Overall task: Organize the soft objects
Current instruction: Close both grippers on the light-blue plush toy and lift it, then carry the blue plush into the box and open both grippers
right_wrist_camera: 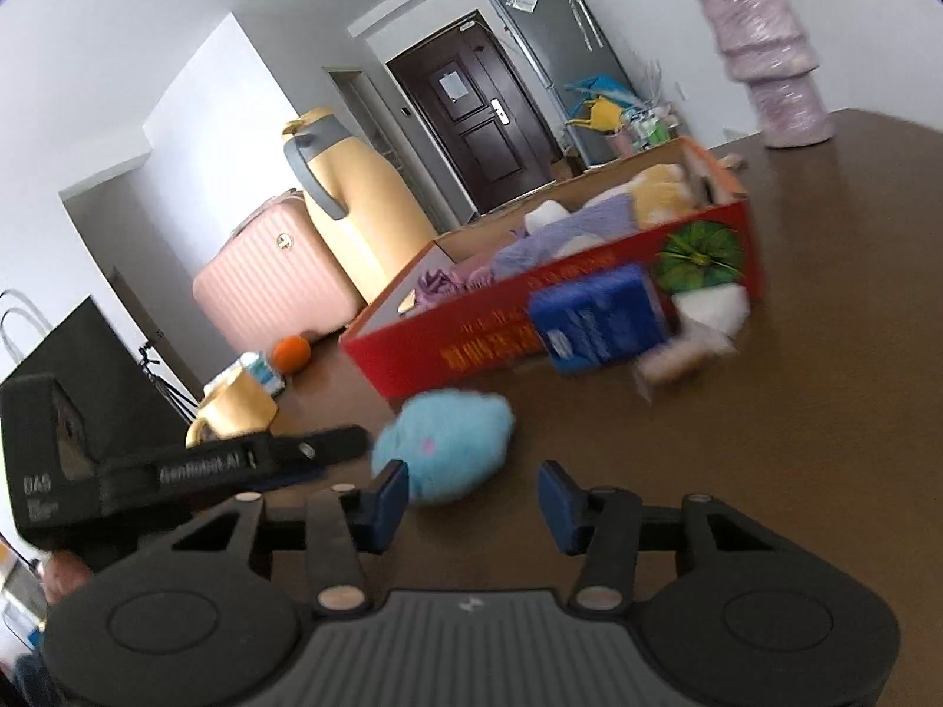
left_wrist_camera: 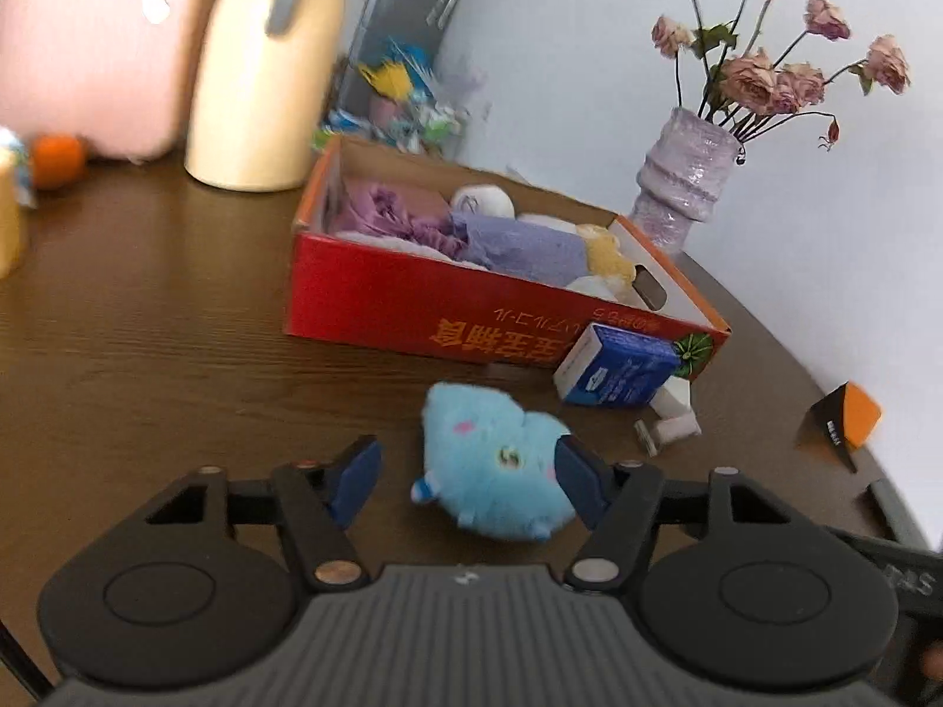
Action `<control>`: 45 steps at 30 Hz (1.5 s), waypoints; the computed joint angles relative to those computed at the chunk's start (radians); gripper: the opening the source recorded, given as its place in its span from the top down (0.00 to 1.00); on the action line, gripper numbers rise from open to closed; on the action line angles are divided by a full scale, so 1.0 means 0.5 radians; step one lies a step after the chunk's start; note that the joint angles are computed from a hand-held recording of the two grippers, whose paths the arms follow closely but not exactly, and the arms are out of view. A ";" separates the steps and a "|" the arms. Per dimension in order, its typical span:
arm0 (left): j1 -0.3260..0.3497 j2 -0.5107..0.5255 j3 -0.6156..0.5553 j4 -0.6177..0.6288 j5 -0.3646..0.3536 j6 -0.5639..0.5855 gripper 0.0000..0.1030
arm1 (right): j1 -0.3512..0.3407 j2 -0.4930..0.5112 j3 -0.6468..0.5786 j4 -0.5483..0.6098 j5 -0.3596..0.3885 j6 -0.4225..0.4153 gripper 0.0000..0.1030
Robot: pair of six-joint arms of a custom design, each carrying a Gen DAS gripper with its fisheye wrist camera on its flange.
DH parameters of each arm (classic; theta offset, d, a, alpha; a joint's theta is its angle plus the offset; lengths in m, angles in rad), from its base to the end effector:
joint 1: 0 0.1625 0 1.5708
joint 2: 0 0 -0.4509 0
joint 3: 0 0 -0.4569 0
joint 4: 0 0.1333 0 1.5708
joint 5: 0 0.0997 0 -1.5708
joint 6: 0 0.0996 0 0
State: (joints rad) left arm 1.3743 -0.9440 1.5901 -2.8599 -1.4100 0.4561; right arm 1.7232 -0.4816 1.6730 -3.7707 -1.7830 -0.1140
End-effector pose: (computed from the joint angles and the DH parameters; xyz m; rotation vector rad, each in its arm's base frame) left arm -0.0036 -0.7824 0.2337 0.8173 2.6470 -0.8857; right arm 0.2180 -0.6791 -0.0206 0.1937 -2.5959 1.4391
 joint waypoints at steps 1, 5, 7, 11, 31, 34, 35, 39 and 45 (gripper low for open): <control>0.006 0.033 -0.057 0.063 -0.001 -0.035 0.42 | -0.012 0.021 -0.082 0.082 0.020 0.024 0.54; 0.077 0.144 -0.268 0.324 -0.154 -0.186 0.63 | -0.041 0.098 -0.326 0.331 0.058 0.098 0.59; 0.121 0.159 -0.339 0.467 -0.306 -0.259 0.66 | -0.053 0.127 -0.394 0.425 0.089 0.113 0.62; 0.115 0.147 -0.321 0.467 -0.291 -0.229 0.67 | -0.081 0.172 -0.444 0.477 0.163 0.116 0.65; 0.108 -0.385 0.452 0.233 -0.341 -0.248 0.67 | 0.005 -0.019 0.251 -0.029 0.174 0.122 0.72; 0.089 -0.483 0.581 0.215 -0.361 -0.199 0.67 | 0.032 -0.053 0.392 -0.170 0.138 0.122 0.72; 0.084 -0.501 0.602 0.214 -0.371 -0.184 0.67 | 0.039 -0.059 0.422 -0.214 0.130 0.110 0.72; 0.063 -0.555 0.661 0.191 -0.415 -0.160 0.67 | 0.067 -0.075 0.500 -0.365 0.104 0.091 0.72; 0.049 -0.575 0.668 0.181 -0.485 -0.151 0.67 | 0.080 -0.117 0.539 -0.426 0.122 0.063 0.73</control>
